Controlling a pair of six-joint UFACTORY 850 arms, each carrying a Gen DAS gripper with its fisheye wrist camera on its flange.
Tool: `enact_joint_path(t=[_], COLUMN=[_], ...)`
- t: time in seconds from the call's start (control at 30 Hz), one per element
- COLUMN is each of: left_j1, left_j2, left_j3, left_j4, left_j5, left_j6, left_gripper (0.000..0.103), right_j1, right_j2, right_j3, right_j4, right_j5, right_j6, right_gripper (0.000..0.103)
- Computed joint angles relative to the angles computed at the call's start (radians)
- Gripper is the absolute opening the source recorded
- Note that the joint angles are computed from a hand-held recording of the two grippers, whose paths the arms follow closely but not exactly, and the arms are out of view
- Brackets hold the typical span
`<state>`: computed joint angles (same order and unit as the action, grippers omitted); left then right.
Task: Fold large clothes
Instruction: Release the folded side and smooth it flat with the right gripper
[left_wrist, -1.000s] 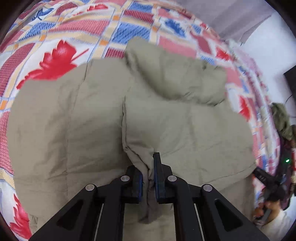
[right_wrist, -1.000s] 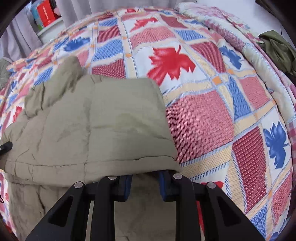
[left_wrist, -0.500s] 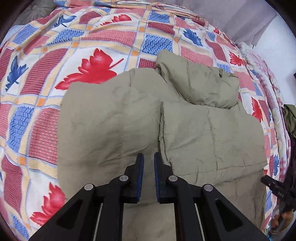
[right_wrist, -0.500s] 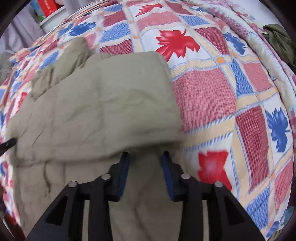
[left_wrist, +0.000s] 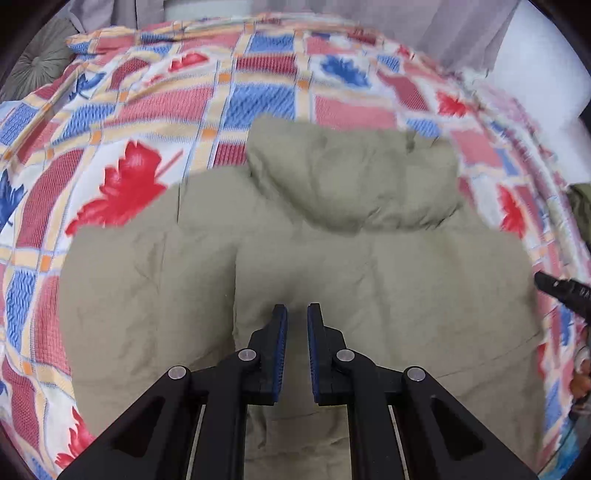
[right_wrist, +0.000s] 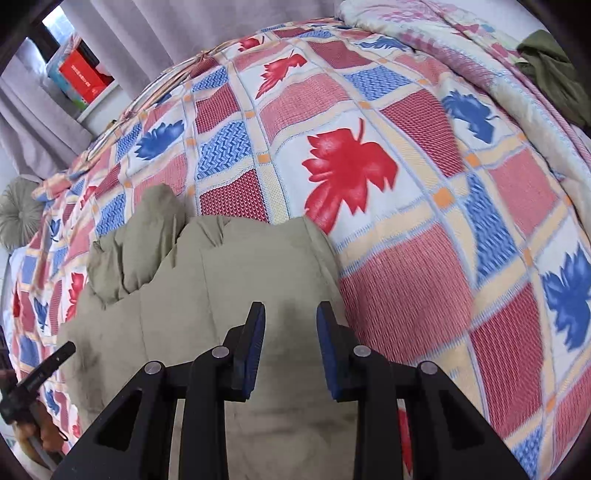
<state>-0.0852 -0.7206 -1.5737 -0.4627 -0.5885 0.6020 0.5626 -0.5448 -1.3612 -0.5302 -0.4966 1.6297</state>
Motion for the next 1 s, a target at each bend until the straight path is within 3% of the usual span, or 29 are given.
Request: enact_joint_path(t=[0.13,0.27,0.47,0.7,1.0], left_j1=[0.007,0.013,0.007,0.023,0.054], left_j2=[0.000,-0.023,-0.010,0.065,0.182], left_j3=[0.063,0.054,0.051,0.100,0.235], left_j4=[-0.054,-0.111,-0.036,-0.017,0.019], left_j5=[0.050,0.040,0.034,0.032,0.049], left_j6=[0.094,0.147,0.058,0.059,0.044], left_gripper=[0.013,0.013,0.013,0.013,0.013], right_j1=[-0.006,0.003,0.023,0.064,0.133], right_j2=[-0.075,-0.100,-0.133,-0.079,-0.008], right_j3=[-0.016,-0.006,-0.073,-0.059,-0.005], right_j4=[0.120,0.020,0.006,-0.009,0.028], right_j5=[0.005,0.017,-0.104,-0.197,-0.186], right_j6=[-0.103,-0.025,-0.044,-0.011,0.059], right_gripper=[0.032,0.029,0.032,0.032,0.039])
